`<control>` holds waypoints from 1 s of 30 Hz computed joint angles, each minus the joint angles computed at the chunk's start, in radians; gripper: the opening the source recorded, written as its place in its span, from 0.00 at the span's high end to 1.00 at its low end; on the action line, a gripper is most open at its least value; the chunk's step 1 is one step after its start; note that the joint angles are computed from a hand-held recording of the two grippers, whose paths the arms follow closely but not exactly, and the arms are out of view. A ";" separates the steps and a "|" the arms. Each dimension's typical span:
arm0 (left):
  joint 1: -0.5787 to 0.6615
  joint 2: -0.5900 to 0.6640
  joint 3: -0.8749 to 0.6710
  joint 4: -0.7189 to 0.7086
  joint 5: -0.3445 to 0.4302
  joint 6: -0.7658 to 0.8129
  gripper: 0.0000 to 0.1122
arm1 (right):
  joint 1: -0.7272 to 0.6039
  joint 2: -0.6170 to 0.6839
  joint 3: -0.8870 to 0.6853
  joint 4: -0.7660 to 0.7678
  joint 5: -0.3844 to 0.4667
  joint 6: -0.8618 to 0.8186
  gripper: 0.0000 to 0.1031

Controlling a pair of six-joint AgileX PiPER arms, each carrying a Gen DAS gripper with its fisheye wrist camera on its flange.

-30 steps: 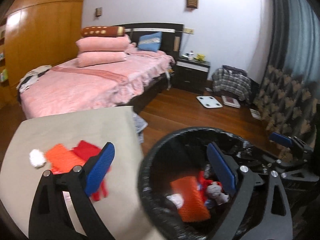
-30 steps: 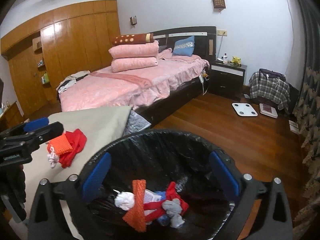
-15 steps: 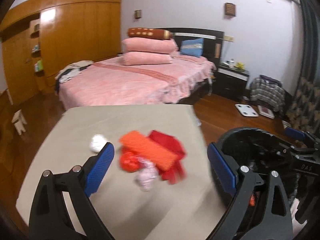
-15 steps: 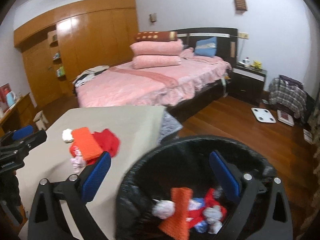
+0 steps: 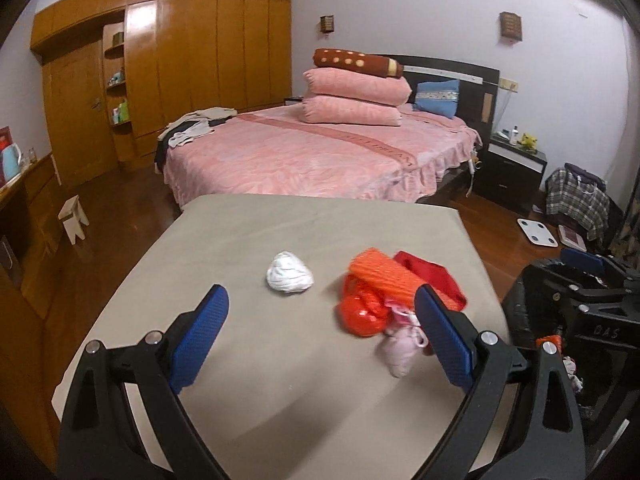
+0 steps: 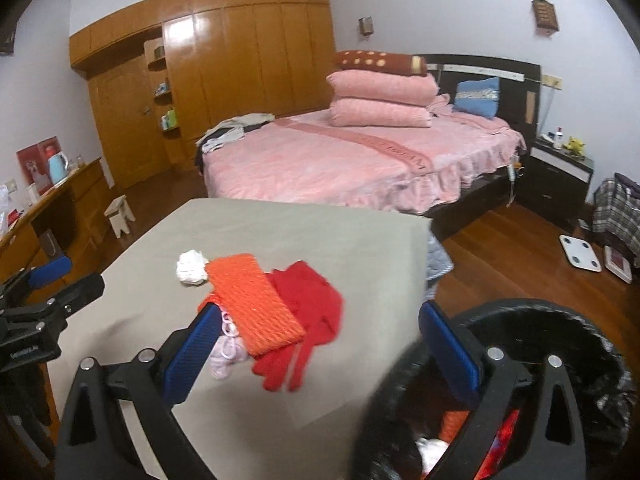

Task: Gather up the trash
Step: 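Reach the right gripper to the orange mesh sleeve and grasp it, then grasp the white tissue ball with the left gripper while the right holds the orange mesh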

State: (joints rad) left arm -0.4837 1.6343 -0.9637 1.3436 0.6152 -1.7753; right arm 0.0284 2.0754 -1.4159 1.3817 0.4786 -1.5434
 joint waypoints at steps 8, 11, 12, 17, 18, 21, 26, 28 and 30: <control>0.121 0.015 0.045 0.065 -0.073 -0.065 0.19 | 0.119 0.154 -0.197 -0.268 -0.029 0.271 0.18; 0.161 0.035 0.039 0.074 -0.101 -0.068 0.19 | 0.143 0.218 -0.288 -0.384 -0.010 0.386 0.25; 0.167 0.047 0.032 0.075 -0.105 -0.069 0.19 | 0.150 0.240 -0.320 -0.420 0.001 0.423 0.27; 0.207 0.083 0.015 0.100 -0.136 -0.079 0.19 | 0.171 0.316 -0.433 -0.515 0.036 0.529 0.32; 0.205 0.090 0.010 0.103 -0.135 -0.084 0.19 | 0.174 0.335 -0.464 -0.538 0.052 0.551 0.32; 0.222 0.111 -0.006 0.107 -0.155 -0.084 0.19 | 0.176 0.366 -0.512 -0.582 0.088 0.589 0.32; 0.235 0.139 -0.033 0.105 -0.170 -0.076 0.19 | 0.160 0.425 -0.611 -0.581 0.215 0.614 0.53; 0.238 0.151 -0.047 0.098 -0.176 -0.066 0.19 | 0.154 0.426 -0.618 -0.559 0.244 0.595 0.65; 0.243 0.161 -0.054 0.104 -0.181 -0.067 0.19 | 0.143 0.416 -0.607 -0.519 0.265 0.553 0.75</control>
State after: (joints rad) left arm -0.2409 1.7954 -1.0181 1.4477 0.4337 -1.8427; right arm 0.1709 2.4915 -2.0231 0.8630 0.7439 -0.9906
